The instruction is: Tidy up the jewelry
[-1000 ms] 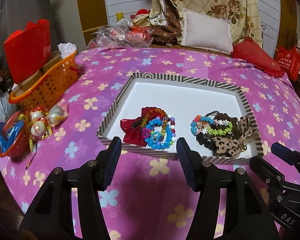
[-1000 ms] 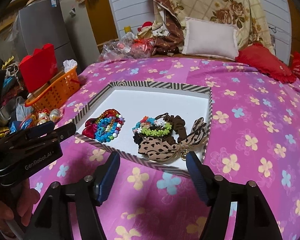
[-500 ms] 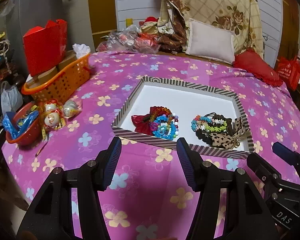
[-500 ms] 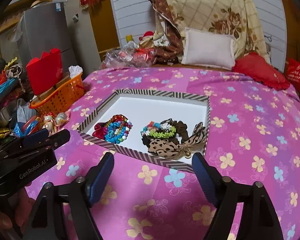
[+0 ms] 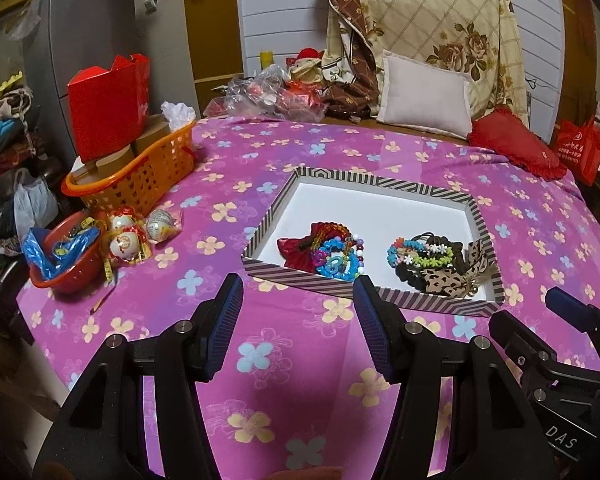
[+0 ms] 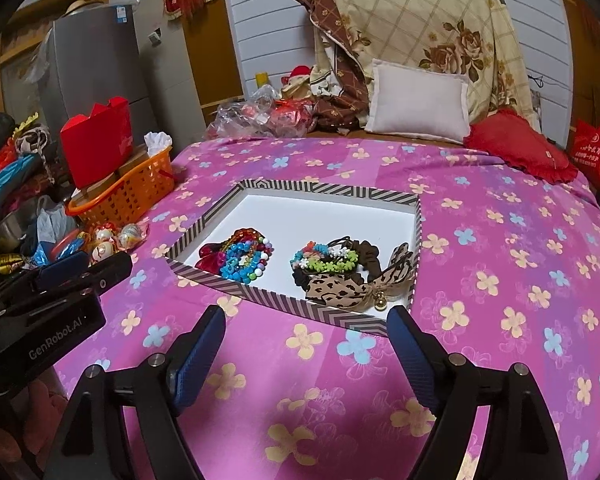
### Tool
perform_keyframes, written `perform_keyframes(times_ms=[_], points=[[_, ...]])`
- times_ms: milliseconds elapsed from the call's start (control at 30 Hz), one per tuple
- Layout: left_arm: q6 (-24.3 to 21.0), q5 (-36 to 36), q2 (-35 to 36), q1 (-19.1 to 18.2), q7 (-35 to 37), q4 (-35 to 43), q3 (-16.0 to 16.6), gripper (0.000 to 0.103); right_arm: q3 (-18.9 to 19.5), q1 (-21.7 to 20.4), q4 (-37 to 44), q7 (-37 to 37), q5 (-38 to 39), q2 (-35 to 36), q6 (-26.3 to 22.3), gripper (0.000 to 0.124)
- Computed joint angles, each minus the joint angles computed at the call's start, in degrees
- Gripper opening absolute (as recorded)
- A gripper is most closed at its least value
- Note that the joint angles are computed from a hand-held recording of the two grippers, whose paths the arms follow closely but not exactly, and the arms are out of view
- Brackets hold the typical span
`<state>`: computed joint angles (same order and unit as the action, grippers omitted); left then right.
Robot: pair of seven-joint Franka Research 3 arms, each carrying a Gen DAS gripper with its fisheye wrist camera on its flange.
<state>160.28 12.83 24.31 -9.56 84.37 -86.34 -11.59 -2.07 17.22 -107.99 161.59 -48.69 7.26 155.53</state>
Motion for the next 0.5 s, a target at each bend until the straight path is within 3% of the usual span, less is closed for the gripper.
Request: perform_keyframes(times_ms=[500], points=[[1.7,0.7,-2.1,-0.2,-0.8,-2.9,0.2,0.057,0.5,0.0,-0.8,0.5,0.7,-0.5,0.2,0.081]])
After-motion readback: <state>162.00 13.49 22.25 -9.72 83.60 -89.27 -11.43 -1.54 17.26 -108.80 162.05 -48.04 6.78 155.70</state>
